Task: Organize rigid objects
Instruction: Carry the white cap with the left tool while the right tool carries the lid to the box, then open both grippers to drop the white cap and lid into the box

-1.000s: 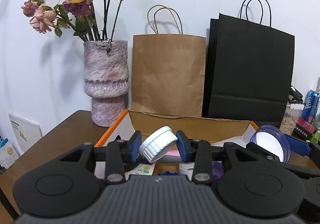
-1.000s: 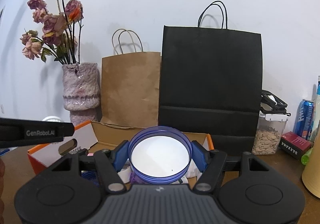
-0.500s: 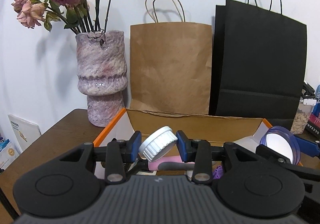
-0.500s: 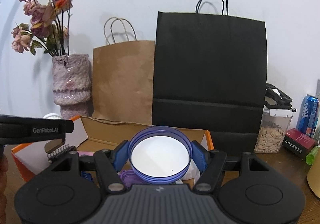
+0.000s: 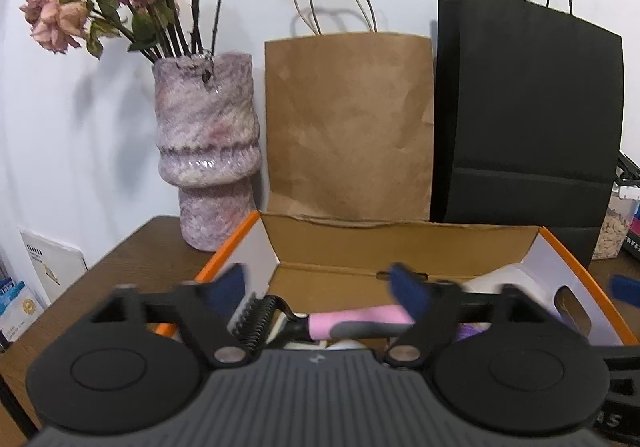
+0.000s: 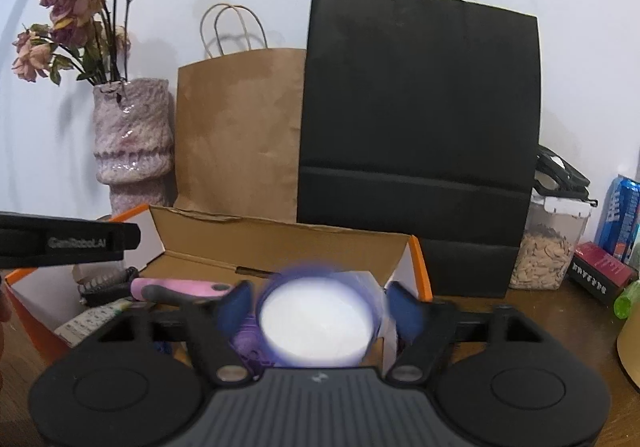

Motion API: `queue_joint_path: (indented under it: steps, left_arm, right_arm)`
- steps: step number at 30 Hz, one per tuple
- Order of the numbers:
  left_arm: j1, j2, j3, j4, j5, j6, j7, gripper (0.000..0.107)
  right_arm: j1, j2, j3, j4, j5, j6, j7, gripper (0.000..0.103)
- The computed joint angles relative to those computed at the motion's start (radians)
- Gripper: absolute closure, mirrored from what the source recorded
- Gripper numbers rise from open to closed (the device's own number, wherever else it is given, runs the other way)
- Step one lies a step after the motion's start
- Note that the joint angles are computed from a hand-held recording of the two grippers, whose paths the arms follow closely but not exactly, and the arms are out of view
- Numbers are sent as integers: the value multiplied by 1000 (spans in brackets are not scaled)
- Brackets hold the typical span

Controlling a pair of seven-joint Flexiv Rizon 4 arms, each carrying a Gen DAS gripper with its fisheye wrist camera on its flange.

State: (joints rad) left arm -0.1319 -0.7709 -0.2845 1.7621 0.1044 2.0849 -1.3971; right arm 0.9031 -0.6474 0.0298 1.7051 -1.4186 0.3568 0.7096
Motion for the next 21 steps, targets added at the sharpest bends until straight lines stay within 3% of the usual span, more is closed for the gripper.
queue_joint_path:
  steps: [2,21]
  left_arm:
    - [0,-1,3,1,3,20,-3,4]
    - [36,47,-10,57,46,33,-36,4]
  right_arm:
    - [9,1,-3,2,0,-25,12,0]
    - [34,19,19,6,37,-98,35,0]
